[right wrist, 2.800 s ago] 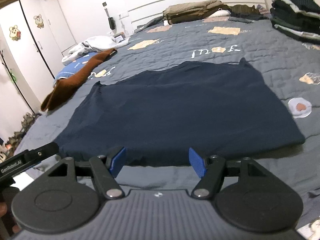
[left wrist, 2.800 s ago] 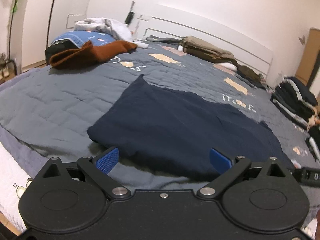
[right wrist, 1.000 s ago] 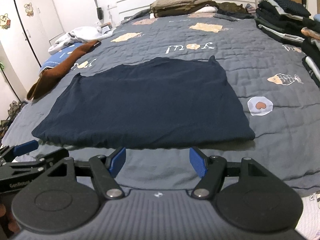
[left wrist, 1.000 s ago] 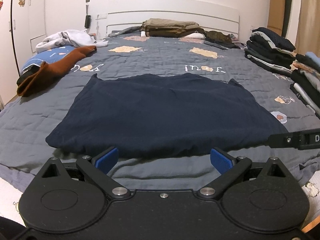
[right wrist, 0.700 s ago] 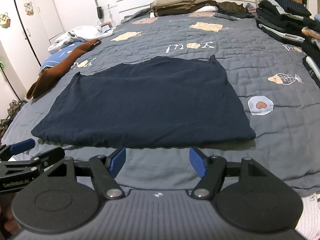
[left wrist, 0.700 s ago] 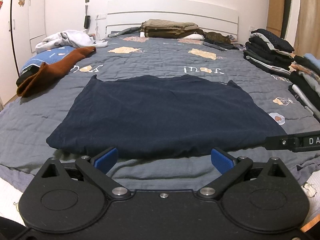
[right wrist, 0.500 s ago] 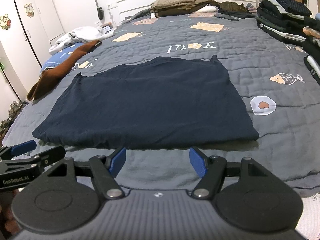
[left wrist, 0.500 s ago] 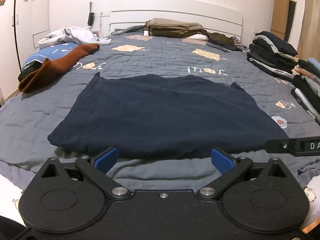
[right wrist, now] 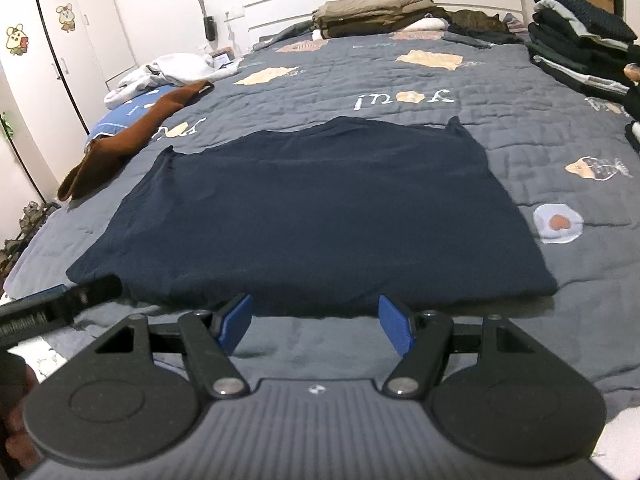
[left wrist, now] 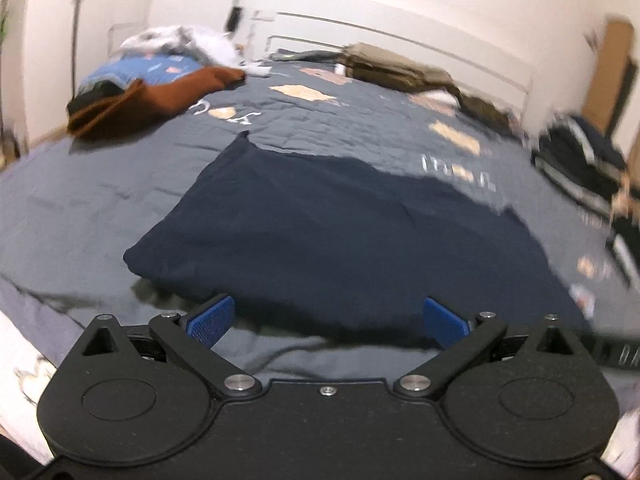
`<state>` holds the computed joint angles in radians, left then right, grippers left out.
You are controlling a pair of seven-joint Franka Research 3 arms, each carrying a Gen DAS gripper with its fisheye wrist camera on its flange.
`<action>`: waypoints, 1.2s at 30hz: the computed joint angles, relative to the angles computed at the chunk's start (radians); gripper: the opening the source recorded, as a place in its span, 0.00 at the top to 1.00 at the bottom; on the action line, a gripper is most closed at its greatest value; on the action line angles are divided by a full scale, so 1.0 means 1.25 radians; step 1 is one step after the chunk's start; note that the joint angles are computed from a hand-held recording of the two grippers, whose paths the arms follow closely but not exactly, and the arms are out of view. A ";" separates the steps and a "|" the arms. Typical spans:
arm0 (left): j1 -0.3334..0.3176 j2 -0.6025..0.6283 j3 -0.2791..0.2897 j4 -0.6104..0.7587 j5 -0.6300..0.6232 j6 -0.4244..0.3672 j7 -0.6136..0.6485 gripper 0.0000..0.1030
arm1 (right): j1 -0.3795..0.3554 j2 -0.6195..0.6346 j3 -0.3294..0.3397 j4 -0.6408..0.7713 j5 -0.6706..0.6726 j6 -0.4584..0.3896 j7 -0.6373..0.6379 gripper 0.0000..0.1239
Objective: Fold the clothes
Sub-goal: 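Lower the left gripper to the shirt's edge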
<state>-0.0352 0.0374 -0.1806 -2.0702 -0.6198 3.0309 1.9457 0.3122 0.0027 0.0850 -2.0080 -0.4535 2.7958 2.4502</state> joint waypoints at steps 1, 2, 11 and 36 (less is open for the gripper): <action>0.004 0.004 0.000 0.009 -0.026 -0.003 0.004 0.02 | 0.001 0.005 0.001 0.004 0.002 0.004 0.002 0.44; 0.009 0.009 0.001 0.018 -0.047 -0.004 0.006 0.01 | 0.002 0.011 0.001 0.010 0.003 0.007 0.004 0.44; 0.075 0.057 -0.008 0.094 -0.120 -0.027 -0.030 0.01 | 0.026 0.059 -0.011 0.042 0.090 0.077 -0.024 0.44; 0.175 0.164 -0.034 0.198 -0.415 -0.165 0.045 0.13 | 0.088 0.178 -0.001 0.123 0.577 0.224 -0.288 0.44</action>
<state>0.1841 0.2428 -0.2237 -1.8223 -1.1383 2.8251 2.0025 0.4227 0.2257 0.0837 -1.8539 0.2672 3.0761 2.0905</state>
